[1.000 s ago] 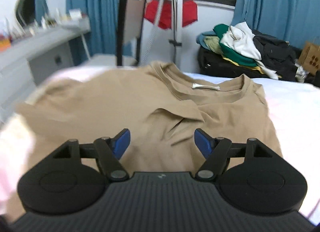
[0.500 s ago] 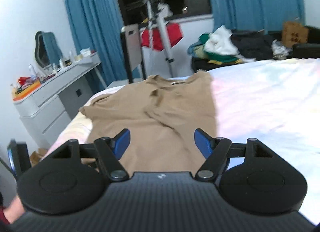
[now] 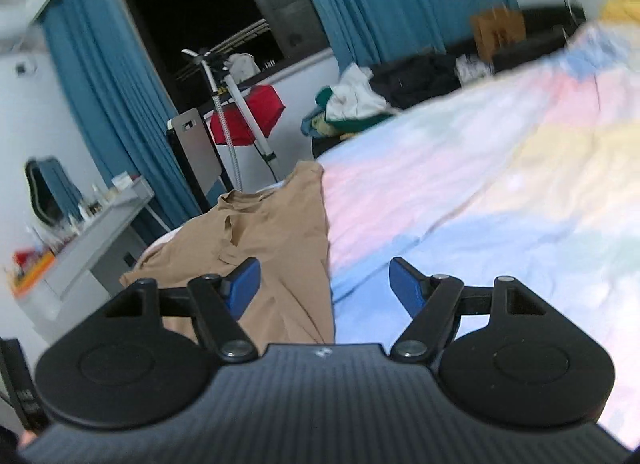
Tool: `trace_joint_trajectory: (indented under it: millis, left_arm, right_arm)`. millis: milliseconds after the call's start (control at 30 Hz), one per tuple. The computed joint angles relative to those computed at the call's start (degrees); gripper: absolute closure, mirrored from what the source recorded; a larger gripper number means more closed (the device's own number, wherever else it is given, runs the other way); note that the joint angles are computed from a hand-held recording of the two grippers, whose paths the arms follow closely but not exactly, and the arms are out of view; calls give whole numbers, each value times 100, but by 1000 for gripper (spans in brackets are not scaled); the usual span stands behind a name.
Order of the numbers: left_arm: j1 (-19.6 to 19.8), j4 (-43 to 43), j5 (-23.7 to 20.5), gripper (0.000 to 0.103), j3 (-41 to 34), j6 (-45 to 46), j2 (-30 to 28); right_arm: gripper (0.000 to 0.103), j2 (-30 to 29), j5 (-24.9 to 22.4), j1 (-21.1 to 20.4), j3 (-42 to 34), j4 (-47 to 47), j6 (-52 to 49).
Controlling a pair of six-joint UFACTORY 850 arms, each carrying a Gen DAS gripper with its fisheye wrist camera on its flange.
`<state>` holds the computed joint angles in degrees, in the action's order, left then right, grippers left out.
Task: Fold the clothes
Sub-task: 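Grasp the opposite side edge of the beige shirt with the left gripper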
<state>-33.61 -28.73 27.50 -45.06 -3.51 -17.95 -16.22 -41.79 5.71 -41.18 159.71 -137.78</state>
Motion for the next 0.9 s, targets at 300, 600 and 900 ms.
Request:
trace_joint_trajectory:
  millis: [300,600,900]
  left_arm:
    - [-885,758,-845,38,-1238,-376,-1045]
    - [-1434,-1085,-896,33,-1431,2208,-1310]
    - [-1576,142,-266,33,-912,1448,-869]
  right_arm:
    - [29,-230,-202,-503,128,555,376]
    - [28,-312,-522,-752,239,975,335]
    - [28,-270,-454,-735,283,1238,139]
